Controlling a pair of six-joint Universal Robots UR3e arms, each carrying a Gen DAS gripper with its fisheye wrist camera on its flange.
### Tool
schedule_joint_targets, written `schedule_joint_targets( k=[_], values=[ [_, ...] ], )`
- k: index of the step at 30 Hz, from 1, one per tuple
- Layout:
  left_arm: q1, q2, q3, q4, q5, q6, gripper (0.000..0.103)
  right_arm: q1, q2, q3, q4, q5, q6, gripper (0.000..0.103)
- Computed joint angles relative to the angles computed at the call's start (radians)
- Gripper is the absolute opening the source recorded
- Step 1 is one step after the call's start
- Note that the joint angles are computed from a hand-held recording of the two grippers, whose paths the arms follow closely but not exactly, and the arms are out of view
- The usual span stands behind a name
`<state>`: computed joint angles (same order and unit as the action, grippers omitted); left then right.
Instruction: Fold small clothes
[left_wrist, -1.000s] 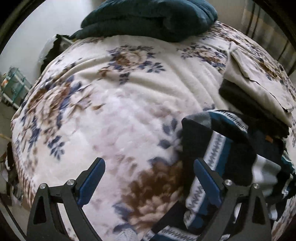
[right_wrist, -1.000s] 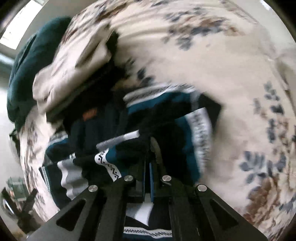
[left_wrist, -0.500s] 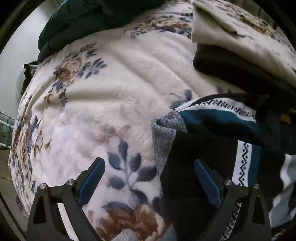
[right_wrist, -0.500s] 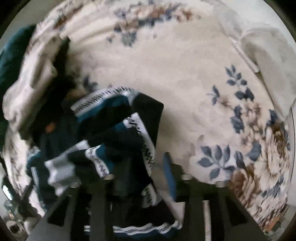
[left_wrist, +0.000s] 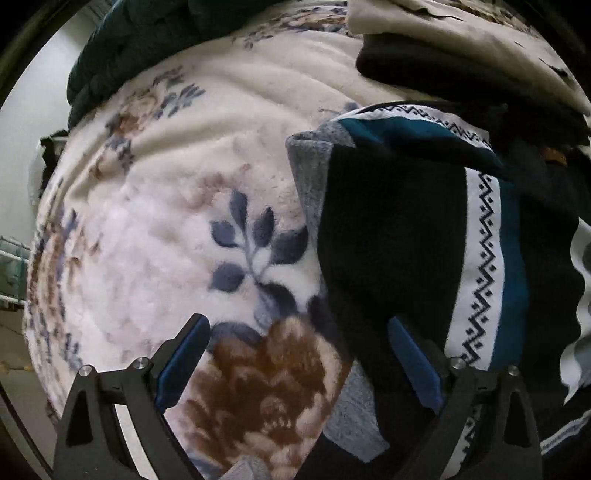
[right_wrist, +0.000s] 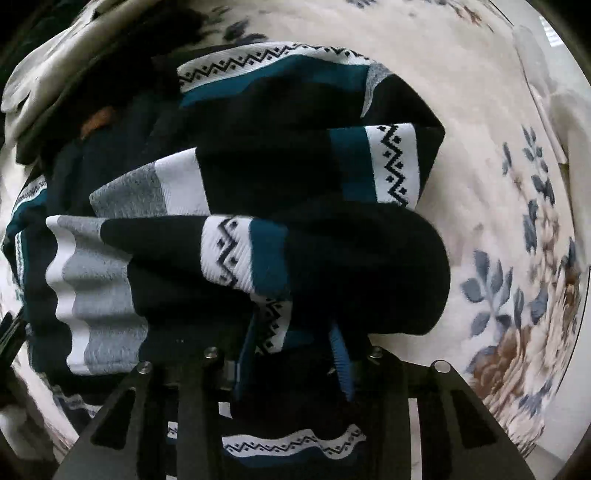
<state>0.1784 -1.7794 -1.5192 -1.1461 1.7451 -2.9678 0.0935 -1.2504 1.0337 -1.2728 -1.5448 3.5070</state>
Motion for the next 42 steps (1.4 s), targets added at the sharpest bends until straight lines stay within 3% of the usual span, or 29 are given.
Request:
schedule_joint_targets(
  k=[5,8,14,18,22,26,29,34,35,38,42],
  values=[
    [0.037,0.054,0.056,-0.016,-0.077,-0.008,0.099,0.031,0.046,-0.207,0.049,-0.001,0.024,0.058],
    [0.011,-0.006,0.103,-0.002,-0.048,-0.015,0.099,0.031,0.108,-0.266,0.026,0.052,-0.009,0.059],
    [-0.012,-0.177,0.206,-0.007,-0.033,0.006,0.100,-0.054,0.181,-0.208,-0.086,-0.004,0.074,0.055],
    [-0.004,-0.120,0.210,-0.015,-0.062,0.038,0.099,-0.120,0.146,-0.249,-0.072,0.026,0.097,0.056],
    [0.025,0.033,0.096,-0.040,-0.124,0.065,0.099,-0.152,0.040,-0.208,-0.054,0.037,0.063,0.059],
    [-0.014,0.100,-0.048,-0.012,-0.066,0.091,0.099,-0.098,-0.014,-0.103,0.009,-0.002,0.047,0.059],
    [0.012,0.128,-0.124,0.005,-0.084,0.097,0.099,-0.086,-0.054,0.019,0.031,-0.059,0.064,0.059],
    [0.040,0.138,-0.067,-0.034,-0.115,0.088,0.099,-0.145,-0.188,0.151,0.011,-0.035,0.083,0.059],
    [0.052,0.147,-0.044,-0.051,-0.135,0.081,0.099,-0.145,-0.199,0.119,0.035,-0.044,0.078,0.060],
    [0.064,0.178,0.019,-0.109,-0.172,0.044,0.099,-0.137,-0.216,0.032,0.098,-0.049,0.056,0.091],
    [0.062,0.232,0.084,-0.192,-0.200,-0.010,0.099,-0.116,-0.215,-0.112,0.195,-0.037,-0.002,0.095]
  ],
)
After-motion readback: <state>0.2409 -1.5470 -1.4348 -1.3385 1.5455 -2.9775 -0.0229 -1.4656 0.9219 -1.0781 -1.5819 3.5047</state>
